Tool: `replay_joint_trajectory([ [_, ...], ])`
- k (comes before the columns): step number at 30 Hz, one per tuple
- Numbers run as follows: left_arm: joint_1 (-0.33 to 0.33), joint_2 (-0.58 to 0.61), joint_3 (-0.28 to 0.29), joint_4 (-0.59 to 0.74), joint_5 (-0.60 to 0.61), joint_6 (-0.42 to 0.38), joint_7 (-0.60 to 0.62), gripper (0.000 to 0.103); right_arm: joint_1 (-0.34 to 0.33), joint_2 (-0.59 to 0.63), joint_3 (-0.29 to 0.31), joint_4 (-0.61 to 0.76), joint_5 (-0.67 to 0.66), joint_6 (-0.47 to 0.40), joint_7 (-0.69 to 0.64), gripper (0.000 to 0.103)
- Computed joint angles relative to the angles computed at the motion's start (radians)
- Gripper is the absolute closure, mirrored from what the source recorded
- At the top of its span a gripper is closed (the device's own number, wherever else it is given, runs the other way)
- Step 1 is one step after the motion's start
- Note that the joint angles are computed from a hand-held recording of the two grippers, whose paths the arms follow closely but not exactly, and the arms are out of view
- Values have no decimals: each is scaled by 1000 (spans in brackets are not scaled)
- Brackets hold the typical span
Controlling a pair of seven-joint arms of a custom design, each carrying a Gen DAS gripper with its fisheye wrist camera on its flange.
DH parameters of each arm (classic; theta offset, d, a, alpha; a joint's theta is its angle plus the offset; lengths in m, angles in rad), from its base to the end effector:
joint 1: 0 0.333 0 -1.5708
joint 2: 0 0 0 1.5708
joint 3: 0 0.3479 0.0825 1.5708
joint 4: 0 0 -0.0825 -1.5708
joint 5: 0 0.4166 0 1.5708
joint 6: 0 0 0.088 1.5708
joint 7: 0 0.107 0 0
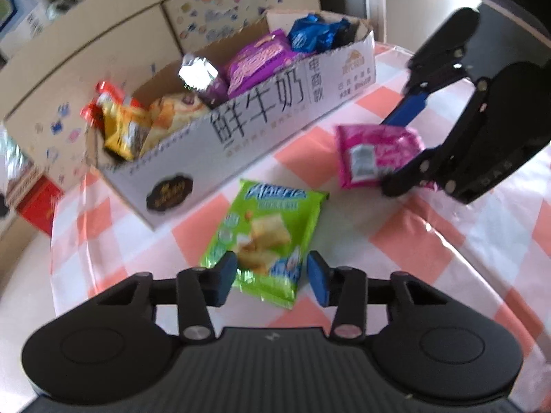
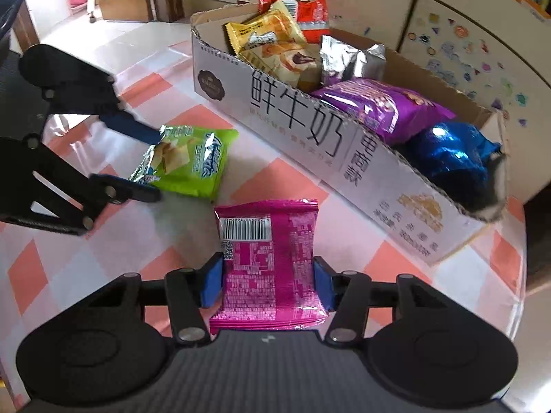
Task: Organize snacks
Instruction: 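Lift the pink packet with the right gripper while the left gripper approaches the green packet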
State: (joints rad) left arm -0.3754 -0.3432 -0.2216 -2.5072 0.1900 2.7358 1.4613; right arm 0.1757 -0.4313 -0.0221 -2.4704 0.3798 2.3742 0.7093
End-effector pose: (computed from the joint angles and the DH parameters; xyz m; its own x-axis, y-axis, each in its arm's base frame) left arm 0.3944 -0.2825 0.4763 -0.5559 -0.8134 -0.1712 -0.6449 0.5520 -0.5286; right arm 0.4512 0.0734 0.4977 0.7081 -0.7061 -0.0082 -0.6366 -0.6332 -0.4402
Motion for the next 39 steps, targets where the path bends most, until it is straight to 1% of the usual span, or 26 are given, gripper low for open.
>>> replay_joint_trajectory([
  [2,-13,-17,12,0,-37,-45,0,60,-11,-18,6,-10,-12,-13,33,43],
  [4,-23,-41,25,-17,-59,-56,21,58,-23,-39,11,-19,-23,-36,75,43],
  [6,-29,-63,34,-39,-69,-42,41,58,-24,-58,12,-27,-30,-53,97,43],
  [7,-37,-72,43,-45,-81,-33,57,56,-23,-68,14,-32,-33,-60,103,43],
  [8,-41,-79,50,-53,-89,-17,67,51,-19,-77,13,-36,-35,-65,102,43],
  [10,-36,-80,51,-55,-93,13,70,46,-12,-83,11,-43,-38,-72,93,42],
  [11,-39,-74,56,-52,-96,27,80,45,-9,-85,12,-48,-42,-66,85,42],
  [14,-73,-42,89,-30,-129,53,165,41,-7,-80,4,-42,-34,-73,83,42],
  [16,-66,-19,83,-14,-119,64,201,39,-9,-76,2,-39,-32,-72,83,42],
  [17,-70,-10,89,-6,-129,62,225,36,-9,-76,1,-40,-32,-71,78,42],
  [18,-79,1,101,2,-149,58,256,36,-8,-75,-1,-40,-30,-71,74,42],
  [20,-79,18,106,13,-174,54,296,36,-8,-73,-3,-39,-25,-71,69,42],
  [23,-98,47,127,35,-247,41,393,36,-10,-75,-2,-40,-26,-73,64,41],
  [25,-92,62,120,47,-277,39,431,35,-10,-75,2,-41,-28,-69,63,40],
  [27,-78,80,104,59,-288,38,446,32,-9,-73,2,-42,-29,-66,59,40],
  [29,-57,93,81,66,-274,45,446,27,-8,-72,0,-41,-27,-66,55,38],
  [31,-52,102,77,75,-291,45,448,25,-8,-72,0,-42,-26,-63,51,37],
  [33,-39,106,65,75,-287,56,436,21,-8,-70,0,-43,-24,-57,49,35],
  [35,-39,109,65,74,-296,63,443,21,-8,-65,-2,-42,-21,-49,44,32],
  [39,-23,110,58,75,-277,73,438,22,-8,-61,-1,-41,-20,-44,44,30],
])
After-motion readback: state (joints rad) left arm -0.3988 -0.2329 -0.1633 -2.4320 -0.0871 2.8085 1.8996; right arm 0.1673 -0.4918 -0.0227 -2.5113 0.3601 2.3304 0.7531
